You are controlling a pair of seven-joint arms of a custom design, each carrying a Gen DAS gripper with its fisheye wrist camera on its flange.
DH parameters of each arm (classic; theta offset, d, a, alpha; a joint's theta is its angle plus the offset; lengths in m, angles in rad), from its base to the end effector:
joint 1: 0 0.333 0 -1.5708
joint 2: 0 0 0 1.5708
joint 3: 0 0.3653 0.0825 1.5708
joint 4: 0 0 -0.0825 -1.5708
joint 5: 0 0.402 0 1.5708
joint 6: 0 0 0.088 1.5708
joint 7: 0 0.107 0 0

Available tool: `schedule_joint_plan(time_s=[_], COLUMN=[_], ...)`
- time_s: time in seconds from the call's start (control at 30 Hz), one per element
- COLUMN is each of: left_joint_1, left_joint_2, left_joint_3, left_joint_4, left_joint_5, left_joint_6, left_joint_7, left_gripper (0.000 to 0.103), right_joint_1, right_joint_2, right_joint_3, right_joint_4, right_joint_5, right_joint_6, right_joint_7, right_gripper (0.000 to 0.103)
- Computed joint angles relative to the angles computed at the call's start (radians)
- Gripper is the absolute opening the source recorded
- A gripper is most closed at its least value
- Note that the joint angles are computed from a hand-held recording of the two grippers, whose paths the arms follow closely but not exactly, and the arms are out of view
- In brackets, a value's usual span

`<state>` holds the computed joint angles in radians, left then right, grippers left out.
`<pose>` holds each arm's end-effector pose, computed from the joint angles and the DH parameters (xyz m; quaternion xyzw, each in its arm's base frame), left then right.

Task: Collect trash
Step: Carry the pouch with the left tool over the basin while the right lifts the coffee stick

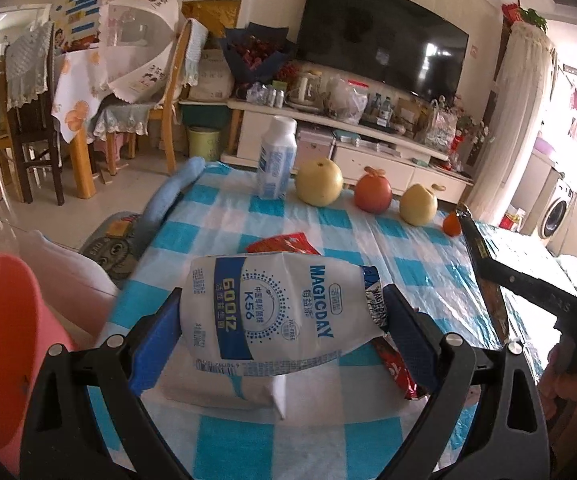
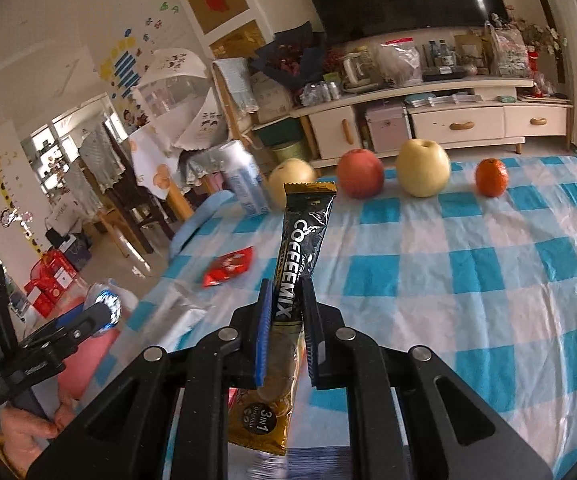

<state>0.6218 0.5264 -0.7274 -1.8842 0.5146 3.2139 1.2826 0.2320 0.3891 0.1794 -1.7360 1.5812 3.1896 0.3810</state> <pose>0.7066 -0.0370 0.4374 -0.5908 0.6586 -0.4062 0.2285 0.6716 0.1735 0.4407 -0.5990 0.6348 -0.1779 0.4546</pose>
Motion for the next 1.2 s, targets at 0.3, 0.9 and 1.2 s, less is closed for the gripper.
schedule_joint_plan(time_s=[0.3,0.9,1.2], left_joint_1=[0.063,0.165,0.128], left_joint_2=[-0.022,-0.070,-0.109], left_joint_3=[-0.014,0.013,0.151], left_joint_4=[-0.018,-0.035,-0.028], left_joint_5=[0.003,0.070,0.050], left_joint_6=[0.024,0.063,0.055], left_joint_7=[-0.056,-0.218,-0.311], left_gripper=[0.095,0.095,0.095], right_joint_1=[0.045,0.149,0.208], right_joint_2=[-0.012,0.070,0.140], right_joint_3=[0.047,0.059,0.053], right_joint_4=[-0.015,0.065,0.182], right_joint_5=[-0.192,-0.650,-0.807], right_joint_6=[0.012,-0.060,-0.144], right_joint_7=[0.150,0.542,0.646], right_gripper=[0.016,0.016,0.016])
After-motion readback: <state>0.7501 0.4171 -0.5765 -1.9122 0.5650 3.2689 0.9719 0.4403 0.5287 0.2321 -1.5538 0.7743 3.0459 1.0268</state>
